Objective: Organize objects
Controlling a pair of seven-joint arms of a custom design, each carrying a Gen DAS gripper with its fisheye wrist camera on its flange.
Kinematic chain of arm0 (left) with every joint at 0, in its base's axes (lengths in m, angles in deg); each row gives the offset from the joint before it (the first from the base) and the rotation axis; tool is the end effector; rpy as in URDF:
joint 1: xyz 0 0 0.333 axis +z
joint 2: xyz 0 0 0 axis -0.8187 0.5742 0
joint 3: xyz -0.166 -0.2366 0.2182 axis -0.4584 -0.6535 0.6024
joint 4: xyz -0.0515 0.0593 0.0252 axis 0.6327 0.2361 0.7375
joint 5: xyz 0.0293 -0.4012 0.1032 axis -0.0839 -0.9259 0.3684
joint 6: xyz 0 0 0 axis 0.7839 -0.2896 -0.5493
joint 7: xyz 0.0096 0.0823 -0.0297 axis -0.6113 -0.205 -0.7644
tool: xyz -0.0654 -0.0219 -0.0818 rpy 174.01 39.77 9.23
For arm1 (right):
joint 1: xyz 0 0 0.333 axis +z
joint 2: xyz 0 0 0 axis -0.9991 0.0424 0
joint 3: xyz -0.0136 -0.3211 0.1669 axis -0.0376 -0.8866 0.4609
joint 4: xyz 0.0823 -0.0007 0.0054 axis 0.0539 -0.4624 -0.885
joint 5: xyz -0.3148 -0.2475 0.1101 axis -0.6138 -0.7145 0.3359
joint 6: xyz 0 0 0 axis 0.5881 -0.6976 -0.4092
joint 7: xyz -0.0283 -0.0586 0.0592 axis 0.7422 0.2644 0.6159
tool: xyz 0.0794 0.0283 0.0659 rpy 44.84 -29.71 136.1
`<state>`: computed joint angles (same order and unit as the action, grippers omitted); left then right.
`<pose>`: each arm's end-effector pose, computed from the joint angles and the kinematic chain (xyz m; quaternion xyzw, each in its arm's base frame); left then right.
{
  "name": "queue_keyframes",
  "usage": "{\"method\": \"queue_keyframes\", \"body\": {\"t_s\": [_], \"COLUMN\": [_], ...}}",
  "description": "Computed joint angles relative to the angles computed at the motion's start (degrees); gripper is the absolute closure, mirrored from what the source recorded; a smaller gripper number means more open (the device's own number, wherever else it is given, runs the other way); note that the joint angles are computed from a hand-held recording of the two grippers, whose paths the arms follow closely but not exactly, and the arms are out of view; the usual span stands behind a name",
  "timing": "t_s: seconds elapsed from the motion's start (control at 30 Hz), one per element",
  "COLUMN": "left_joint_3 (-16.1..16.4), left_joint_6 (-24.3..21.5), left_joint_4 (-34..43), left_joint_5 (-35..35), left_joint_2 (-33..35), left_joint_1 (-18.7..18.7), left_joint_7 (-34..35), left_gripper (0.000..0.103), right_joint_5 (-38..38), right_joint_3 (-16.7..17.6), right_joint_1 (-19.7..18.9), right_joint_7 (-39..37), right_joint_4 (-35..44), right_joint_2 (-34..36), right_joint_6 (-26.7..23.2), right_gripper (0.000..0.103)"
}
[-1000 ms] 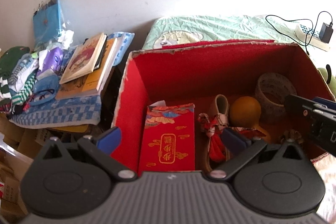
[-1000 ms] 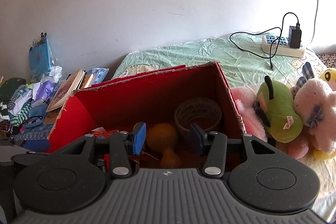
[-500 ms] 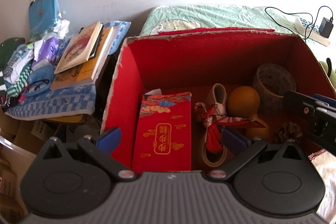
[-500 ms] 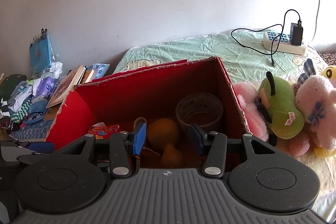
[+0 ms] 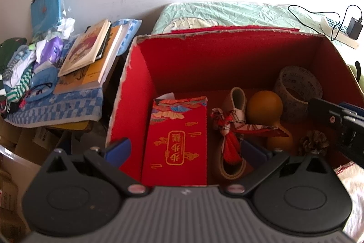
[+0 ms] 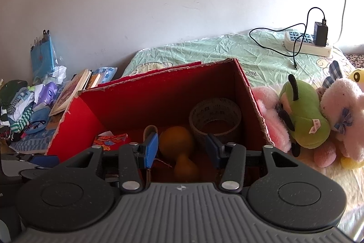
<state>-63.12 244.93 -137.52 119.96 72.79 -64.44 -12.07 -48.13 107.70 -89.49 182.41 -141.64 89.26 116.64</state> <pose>0.6953 -0.0878 0.4116 -0.7022 0.6441 -0.1530 0.2622 0.6956 0.2148 0.4200 -0.6783 0.5983 -0.1640 0.3937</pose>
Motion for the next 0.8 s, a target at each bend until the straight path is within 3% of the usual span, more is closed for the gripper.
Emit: {"method": "queue_keyframes", "body": {"t_s": [0.8], "left_joint_3": [-1.06], "left_joint_6": [-1.9], "left_joint_4": [1.09], "left_joint_5": [-4.02], "left_joint_2": [1.19], "left_joint_1": [0.79], "left_joint_7": [2.68], "left_gripper": [0.001], "right_joint_5": [1.33], "right_joint_3": [-0.75], "right_joint_1": [0.8], "right_joint_7": [-0.76], "right_joint_4": [0.45], "right_joint_2": [0.18], "right_joint_6": [-0.96], "right_gripper": [0.053]}}
